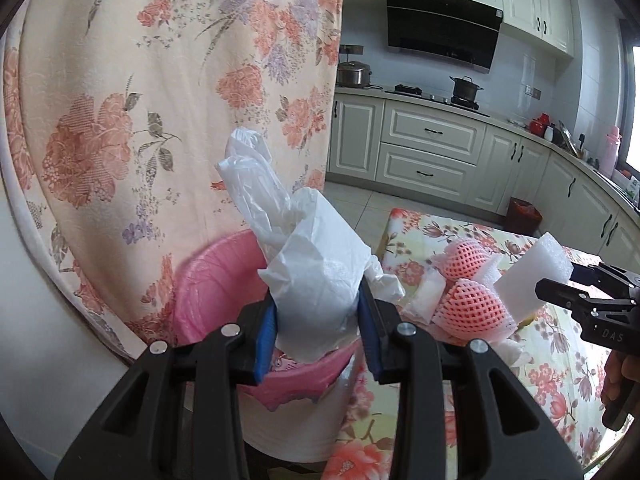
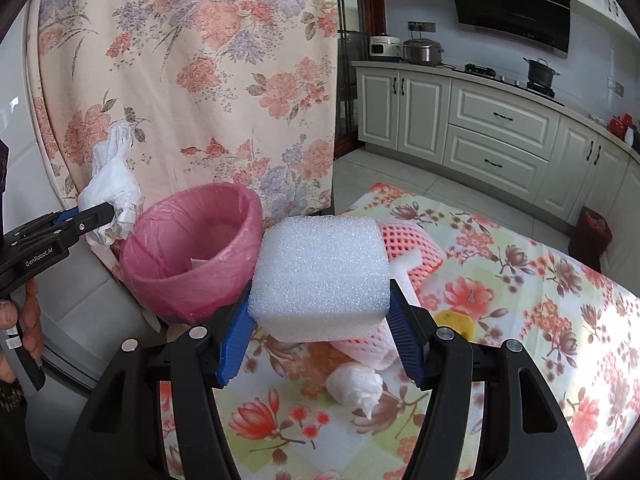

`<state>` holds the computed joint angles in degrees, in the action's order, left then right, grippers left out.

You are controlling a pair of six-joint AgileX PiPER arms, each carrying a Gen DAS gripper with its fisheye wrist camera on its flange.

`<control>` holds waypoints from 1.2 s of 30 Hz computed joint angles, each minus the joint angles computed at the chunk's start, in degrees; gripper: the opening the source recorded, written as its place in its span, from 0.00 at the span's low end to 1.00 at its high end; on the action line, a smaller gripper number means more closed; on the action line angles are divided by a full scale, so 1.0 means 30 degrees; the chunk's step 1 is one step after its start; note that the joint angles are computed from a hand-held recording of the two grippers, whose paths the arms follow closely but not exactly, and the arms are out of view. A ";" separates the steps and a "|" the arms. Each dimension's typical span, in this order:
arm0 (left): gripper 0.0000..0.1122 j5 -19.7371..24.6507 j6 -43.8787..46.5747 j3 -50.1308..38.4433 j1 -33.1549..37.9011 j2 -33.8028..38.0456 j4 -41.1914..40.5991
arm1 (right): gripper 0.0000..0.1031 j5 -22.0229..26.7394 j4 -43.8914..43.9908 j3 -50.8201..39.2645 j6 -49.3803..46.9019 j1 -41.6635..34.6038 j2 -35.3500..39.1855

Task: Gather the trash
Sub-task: 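Carry the plastic bag and foam block over the pink bin and open both grippers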

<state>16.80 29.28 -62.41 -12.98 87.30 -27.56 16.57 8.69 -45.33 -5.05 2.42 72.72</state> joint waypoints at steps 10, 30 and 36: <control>0.31 0.0141 0.3661 0.0135 0.1788 0.0109 -0.3229 | 0.58 0.0369 -0.3349 -0.4461 0.3736 0.3059 0.3651; 0.31 0.0553 0.6260 -0.0221 0.3435 0.0539 -0.5277 | 0.59 0.2123 -0.2917 -1.1830 0.3487 0.5753 1.0540; 0.31 0.0382 0.6236 -0.0529 0.3205 0.1005 -0.5222 | 0.67 0.2210 -0.2971 -1.1748 0.3403 0.5669 1.0762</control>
